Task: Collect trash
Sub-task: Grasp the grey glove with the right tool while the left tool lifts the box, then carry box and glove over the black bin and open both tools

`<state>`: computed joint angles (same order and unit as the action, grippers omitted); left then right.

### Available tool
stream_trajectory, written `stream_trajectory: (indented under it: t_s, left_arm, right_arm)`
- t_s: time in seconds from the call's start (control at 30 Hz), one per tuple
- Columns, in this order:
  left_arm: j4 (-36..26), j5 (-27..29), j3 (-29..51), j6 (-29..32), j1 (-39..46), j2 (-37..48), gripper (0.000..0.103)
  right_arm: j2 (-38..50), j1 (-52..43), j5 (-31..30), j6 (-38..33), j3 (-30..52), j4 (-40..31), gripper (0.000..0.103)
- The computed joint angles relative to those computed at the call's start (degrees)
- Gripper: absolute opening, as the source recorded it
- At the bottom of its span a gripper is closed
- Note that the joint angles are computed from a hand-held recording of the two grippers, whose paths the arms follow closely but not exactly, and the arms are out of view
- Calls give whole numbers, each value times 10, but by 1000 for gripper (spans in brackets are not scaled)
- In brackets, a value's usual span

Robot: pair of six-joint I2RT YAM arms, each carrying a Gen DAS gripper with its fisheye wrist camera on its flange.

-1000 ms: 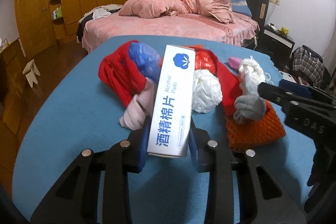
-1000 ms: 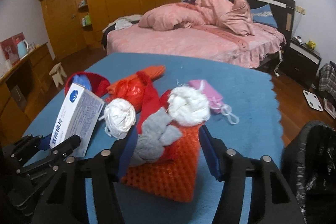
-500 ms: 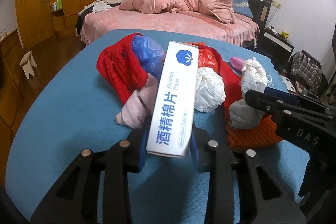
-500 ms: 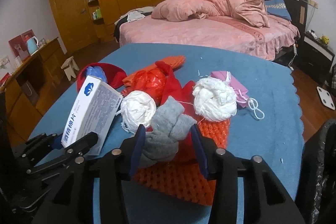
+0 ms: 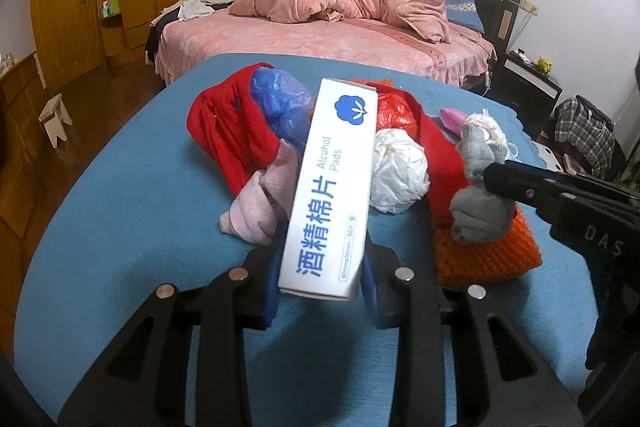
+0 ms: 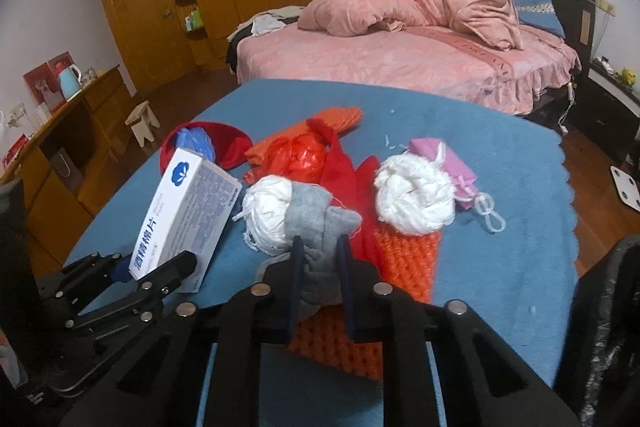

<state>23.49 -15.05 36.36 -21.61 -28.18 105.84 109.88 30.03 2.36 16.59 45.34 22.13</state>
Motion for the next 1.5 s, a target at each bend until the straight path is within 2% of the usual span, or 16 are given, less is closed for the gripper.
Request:
stream_trajectory:
  t_s: [0.43,0.83,1.0,1.2,1.37,1.5]
  left_arm:
    - [-49,-30,10,-9,-74,-78,29]
    - [-99,-51,96,-23,-179,-48,29]
    - [-115,-41,167,-18,-226,-1,29]
    - [-126,-29,267,-7,-277,80,29]
    - [-138,-4,358,1,-304,150,29]
    - [-154,23,433,6,-319,202,29]
  right_arm:
    - [-179,-42,3,-12,-114,0,17]
    - [-346,-141,-7,-41,-219,-37,16]
    - [-410,-237,-37,-62,-266,-61,16]
    - [-452,-404,-103,-109,-314,-78,16]
    - [-443,-542,-158,-161,-329,-75,16]
    - [-415,-613,-186,-190,-326,-64,16]
